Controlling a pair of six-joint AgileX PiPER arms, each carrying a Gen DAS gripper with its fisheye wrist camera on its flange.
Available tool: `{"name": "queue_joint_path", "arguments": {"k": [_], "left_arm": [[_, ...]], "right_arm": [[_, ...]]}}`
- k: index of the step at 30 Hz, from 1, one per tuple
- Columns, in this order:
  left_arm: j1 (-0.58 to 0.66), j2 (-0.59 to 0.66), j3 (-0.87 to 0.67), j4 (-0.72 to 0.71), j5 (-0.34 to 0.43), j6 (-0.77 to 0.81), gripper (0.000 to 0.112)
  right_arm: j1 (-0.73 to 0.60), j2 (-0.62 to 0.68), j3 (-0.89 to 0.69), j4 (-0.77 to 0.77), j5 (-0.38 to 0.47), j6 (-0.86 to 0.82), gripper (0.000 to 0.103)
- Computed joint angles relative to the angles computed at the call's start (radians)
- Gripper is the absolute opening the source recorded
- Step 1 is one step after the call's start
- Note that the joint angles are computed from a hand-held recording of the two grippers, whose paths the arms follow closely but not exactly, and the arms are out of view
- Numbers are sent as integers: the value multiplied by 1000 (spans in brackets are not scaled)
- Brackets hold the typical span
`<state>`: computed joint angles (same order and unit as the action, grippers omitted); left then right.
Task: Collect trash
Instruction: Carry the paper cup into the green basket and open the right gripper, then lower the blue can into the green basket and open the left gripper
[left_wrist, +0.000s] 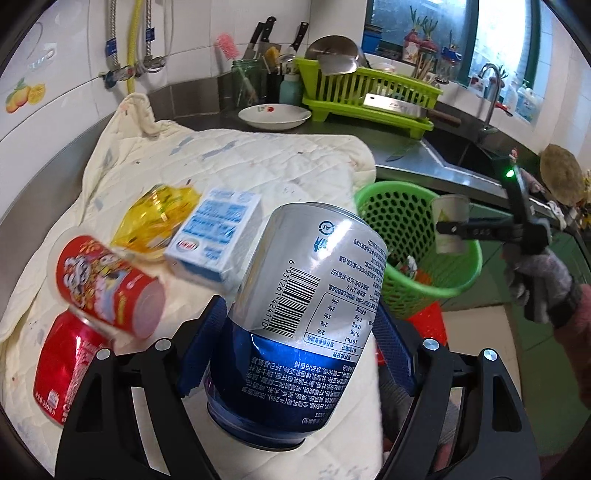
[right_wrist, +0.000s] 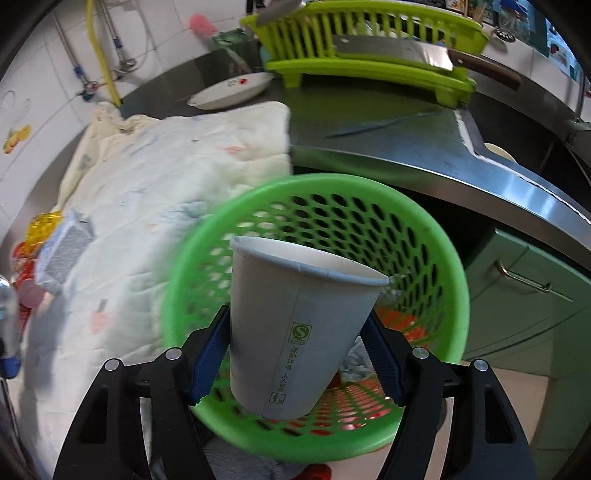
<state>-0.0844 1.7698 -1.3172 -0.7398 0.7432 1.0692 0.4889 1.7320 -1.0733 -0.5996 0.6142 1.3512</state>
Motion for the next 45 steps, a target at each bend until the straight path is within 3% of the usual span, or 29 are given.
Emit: {"name": "queue_joint_path", "arguments": {"k": [4, 8, 10, 17, 23, 32, 38, 45], "left_arm": [[-42, 7, -21, -7, 6, -30, 77], [-88, 19, -41, -7, 5, -60, 77], [-115, 32, -60, -4, 8, -80, 77], [-209, 75, -126, 2, 12, -141, 77], [-297, 134, -199, 36, 14, -220, 77], [-441, 285, -375, 167, 10, -413, 77], [-507, 421, -532, 279, 49, -560, 77], [-545, 570, -706, 377, 113, -682, 77]], "right_arm": [[-22, 38, 0, -34, 27, -4, 67], [-55, 61, 20, -30, 2, -16, 69], [-67, 65, 37, -54, -5, 6, 76], [-84, 3, 123, -121, -59, 83, 78], [-40, -107, 200, -216, -47, 194, 80], [28, -246, 300, -309, -17, 315, 82], [52, -294, 350, -350, 1, 358, 84], [26, -324, 412, -387, -42, 403, 85]]}}
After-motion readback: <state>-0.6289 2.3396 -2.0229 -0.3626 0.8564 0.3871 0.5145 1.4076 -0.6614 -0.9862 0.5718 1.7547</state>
